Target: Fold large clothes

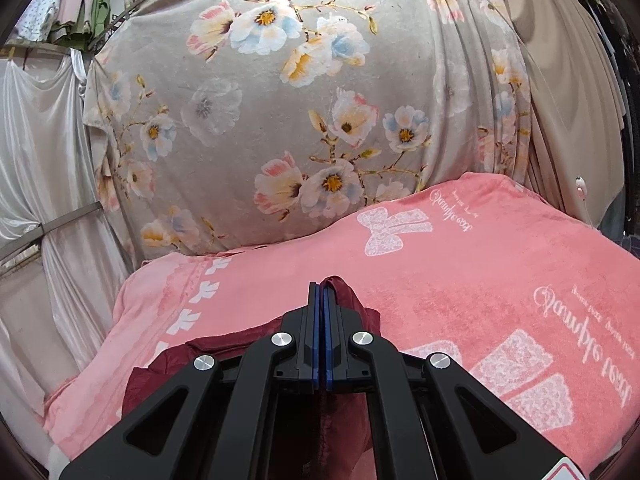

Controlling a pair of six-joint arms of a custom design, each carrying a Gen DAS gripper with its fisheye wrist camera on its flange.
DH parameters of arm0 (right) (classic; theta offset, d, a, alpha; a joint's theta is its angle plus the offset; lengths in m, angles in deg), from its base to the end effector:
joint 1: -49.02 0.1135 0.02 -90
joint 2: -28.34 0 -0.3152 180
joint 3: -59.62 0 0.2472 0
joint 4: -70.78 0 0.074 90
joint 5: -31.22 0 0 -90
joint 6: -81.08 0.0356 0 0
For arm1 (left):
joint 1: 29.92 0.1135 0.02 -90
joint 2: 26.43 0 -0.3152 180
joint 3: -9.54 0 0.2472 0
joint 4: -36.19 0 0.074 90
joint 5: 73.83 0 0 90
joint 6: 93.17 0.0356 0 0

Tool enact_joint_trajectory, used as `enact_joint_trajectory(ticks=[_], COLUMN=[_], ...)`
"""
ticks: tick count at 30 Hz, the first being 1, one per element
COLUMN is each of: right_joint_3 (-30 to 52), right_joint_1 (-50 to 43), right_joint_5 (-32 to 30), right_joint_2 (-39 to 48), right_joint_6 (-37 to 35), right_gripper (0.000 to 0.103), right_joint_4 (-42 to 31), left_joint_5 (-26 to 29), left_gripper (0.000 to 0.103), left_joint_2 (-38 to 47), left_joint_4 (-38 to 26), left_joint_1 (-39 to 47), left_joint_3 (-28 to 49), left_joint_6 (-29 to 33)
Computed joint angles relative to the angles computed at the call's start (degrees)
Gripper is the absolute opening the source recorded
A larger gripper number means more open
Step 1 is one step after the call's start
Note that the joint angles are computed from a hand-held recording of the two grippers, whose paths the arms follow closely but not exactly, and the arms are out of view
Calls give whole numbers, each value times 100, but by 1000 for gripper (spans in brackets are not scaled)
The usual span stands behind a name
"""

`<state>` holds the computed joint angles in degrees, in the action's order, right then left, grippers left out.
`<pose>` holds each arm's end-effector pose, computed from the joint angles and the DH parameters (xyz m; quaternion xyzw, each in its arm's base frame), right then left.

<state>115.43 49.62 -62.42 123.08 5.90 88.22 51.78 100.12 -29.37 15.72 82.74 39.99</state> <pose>0.3402 0.0058 0.2322 0.0845 0.8220 0.1015 0.5540 0.2284 0.2039 0.0783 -0.0963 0.9201 -0.3778 0.0374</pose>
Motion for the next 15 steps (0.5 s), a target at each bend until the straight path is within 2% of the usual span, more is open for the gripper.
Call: enact_joint_trajectory(ticks=[5, 6, 7, 8, 9, 12, 15], right_joint_3=[-177, -201, -228, -249, -287, -345, -238], right_joint_1=[68, 86, 71, 61, 26, -25, -61], right_joint_5=[168, 214, 218, 214, 185, 139, 85], right_joint_2=[-126, -149, -167, -181, -209, -257, -201], right_joint_6=[-82, -79, -83, -79, -70, -40, -91], right_gripper=[1, 1, 1, 1, 1, 1, 1], right_joint_4=[73, 73, 81, 87, 97, 99, 5], left_joint_5=[548, 581, 595, 563, 553, 704, 1105], left_gripper=[63, 53, 29, 13, 7, 3, 2], left_joint_2=[326, 339, 330, 255, 192, -372, -1064], left_joint_4=[-125, -72, -39, 29, 17, 66, 26], left_joint_1=[-126, -167, -198, -232, -241, -134, -63], left_joint_3=[54, 33, 17, -15, 23, 159, 569], left_joint_6=[91, 73, 65, 35, 4, -57, -181])
